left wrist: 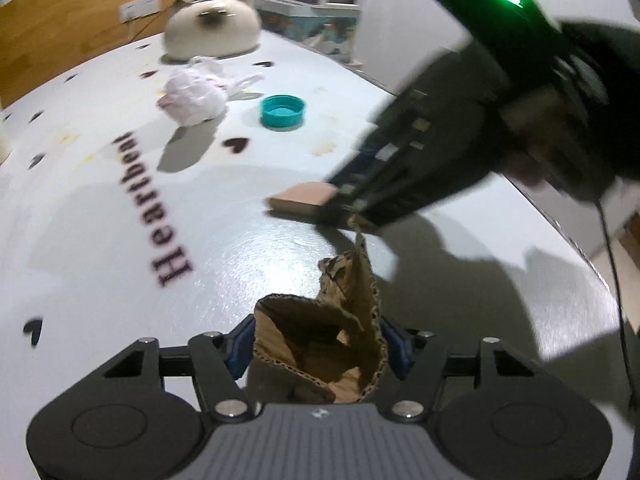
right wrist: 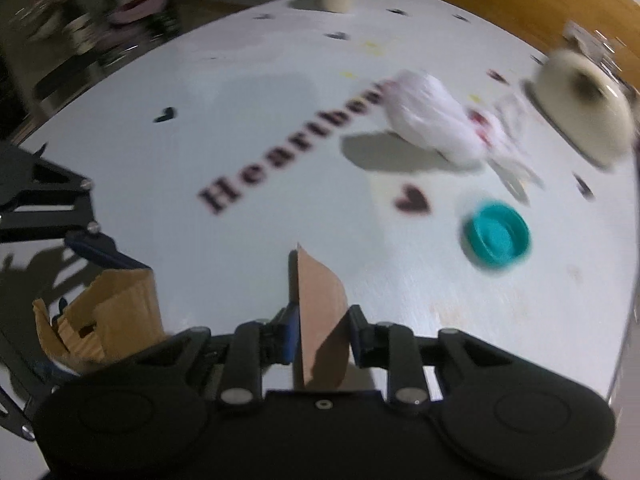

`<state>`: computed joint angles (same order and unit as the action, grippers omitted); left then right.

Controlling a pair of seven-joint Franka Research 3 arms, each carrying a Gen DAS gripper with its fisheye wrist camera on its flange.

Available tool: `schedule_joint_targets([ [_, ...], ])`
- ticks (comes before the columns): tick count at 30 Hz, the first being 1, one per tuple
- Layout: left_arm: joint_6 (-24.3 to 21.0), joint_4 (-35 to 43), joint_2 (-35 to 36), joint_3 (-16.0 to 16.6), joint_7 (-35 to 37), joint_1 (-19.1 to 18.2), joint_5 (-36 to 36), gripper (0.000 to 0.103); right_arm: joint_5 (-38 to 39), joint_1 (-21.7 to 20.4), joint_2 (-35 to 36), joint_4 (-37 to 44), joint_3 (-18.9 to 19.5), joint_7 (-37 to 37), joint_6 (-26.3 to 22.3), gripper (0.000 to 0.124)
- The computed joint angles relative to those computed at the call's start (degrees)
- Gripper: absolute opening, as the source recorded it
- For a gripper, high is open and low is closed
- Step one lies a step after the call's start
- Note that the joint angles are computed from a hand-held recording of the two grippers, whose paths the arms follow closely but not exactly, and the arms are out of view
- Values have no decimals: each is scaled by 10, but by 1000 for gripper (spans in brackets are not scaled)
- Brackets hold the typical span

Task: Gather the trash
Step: 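Grasp the tan cardboard piece with the left tool while the right tool grasps the pink wooden strip, then carry the cardboard and wooden strip over the wastebasket with both tools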

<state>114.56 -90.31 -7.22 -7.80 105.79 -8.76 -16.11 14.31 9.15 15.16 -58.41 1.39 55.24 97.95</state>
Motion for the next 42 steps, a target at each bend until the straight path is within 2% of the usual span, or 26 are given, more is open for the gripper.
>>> schedule_joint_targets([
  [11, 66, -59, -62, -21, -244, -4, 90, 58, -16, -5, -151, -198, -14, 134, 66, 26],
  [17, 68, -62, -91, -35, -359, -11, 158, 58, -13, -12, -222, -259, -14, 182, 85, 26],
  [25, 28, -45, -122, -54, -458, -26, 217, 58, -10, -21, -299, -302, -17, 225, 101, 26],
  [32, -2, -31, -146, -74, -516, -38, 254, 58, -10, -32, -363, -334, -21, 239, 104, 26],
  [42, -45, 34, -131, -121, -591, -56, 310, 58, 0, -52, -425, -353, -44, 231, 95, 26],
])
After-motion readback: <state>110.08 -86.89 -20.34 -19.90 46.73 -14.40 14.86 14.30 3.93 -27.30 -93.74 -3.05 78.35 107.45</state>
